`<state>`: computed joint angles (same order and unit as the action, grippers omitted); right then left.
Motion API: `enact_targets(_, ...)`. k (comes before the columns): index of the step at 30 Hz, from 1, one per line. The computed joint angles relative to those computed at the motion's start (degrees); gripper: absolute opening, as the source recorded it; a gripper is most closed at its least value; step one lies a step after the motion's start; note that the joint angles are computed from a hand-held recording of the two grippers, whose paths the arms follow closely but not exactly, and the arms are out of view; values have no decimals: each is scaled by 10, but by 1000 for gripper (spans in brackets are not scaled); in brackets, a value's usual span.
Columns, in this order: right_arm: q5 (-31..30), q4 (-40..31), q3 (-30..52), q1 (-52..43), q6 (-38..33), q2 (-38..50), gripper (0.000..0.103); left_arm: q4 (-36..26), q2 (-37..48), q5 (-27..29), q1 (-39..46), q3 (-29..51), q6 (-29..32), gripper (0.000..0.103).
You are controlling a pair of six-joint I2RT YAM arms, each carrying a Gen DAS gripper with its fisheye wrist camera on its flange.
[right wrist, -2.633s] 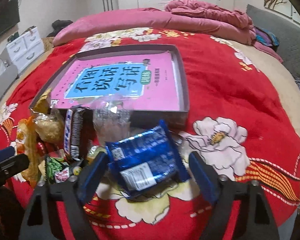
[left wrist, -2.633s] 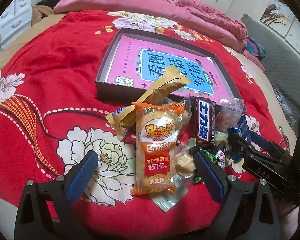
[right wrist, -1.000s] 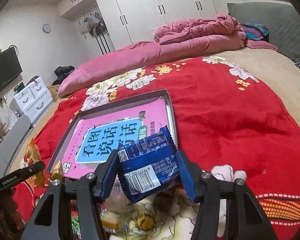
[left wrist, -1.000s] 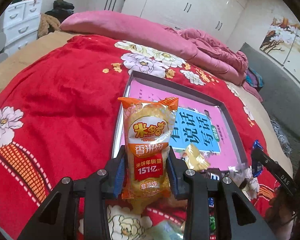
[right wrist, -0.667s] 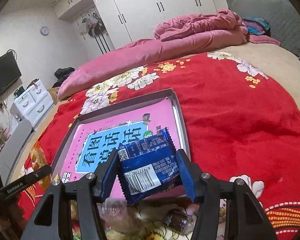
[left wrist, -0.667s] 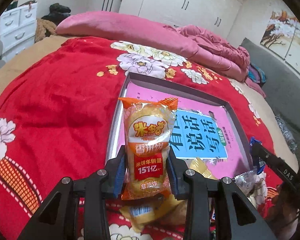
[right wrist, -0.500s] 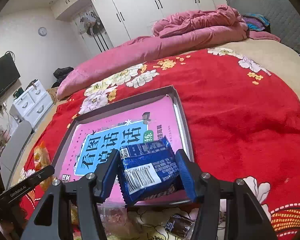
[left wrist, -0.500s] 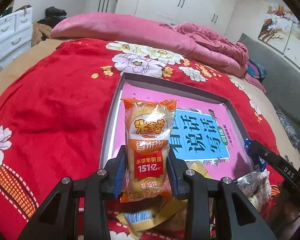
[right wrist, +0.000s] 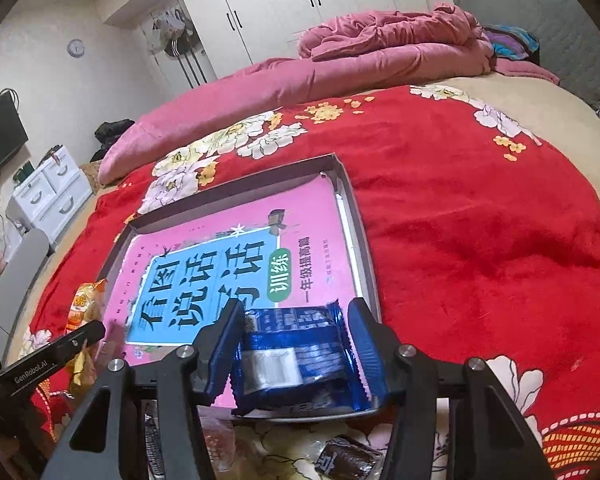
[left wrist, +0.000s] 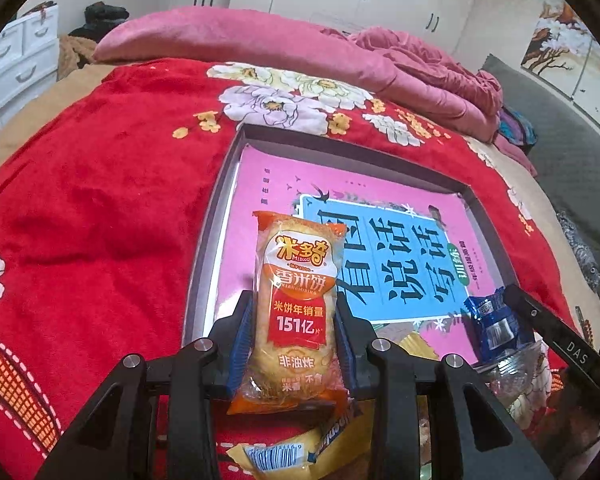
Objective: Organize snacks
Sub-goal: 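Carry both packets into the grey tray and open both tools to release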
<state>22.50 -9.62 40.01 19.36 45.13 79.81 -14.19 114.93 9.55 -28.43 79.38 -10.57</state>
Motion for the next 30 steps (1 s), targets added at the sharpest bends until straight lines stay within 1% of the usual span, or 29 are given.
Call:
enact_targets(14, 6, -5, -18, 1, -5, -36, 55, -19, 13, 16, 4, 15, 0, 41)
enact_targets(19, 15, -17, -13, 11, -14, -34, 54, -26, 20, 19, 6, 24, -2, 43)
enact_targets(22, 18, -17, -11, 13, -16, -33, 55, -24, 20, 22, 7, 23, -2, 44)
enact_targets(24, 17, -18, -10, 13, -15, -33, 55, -23, 20, 20, 6, 23, -3, 46)
enact_targets(30, 20, -26, -6, 16, -11, -33, 55, -9, 11, 16, 12, 13, -6, 48)
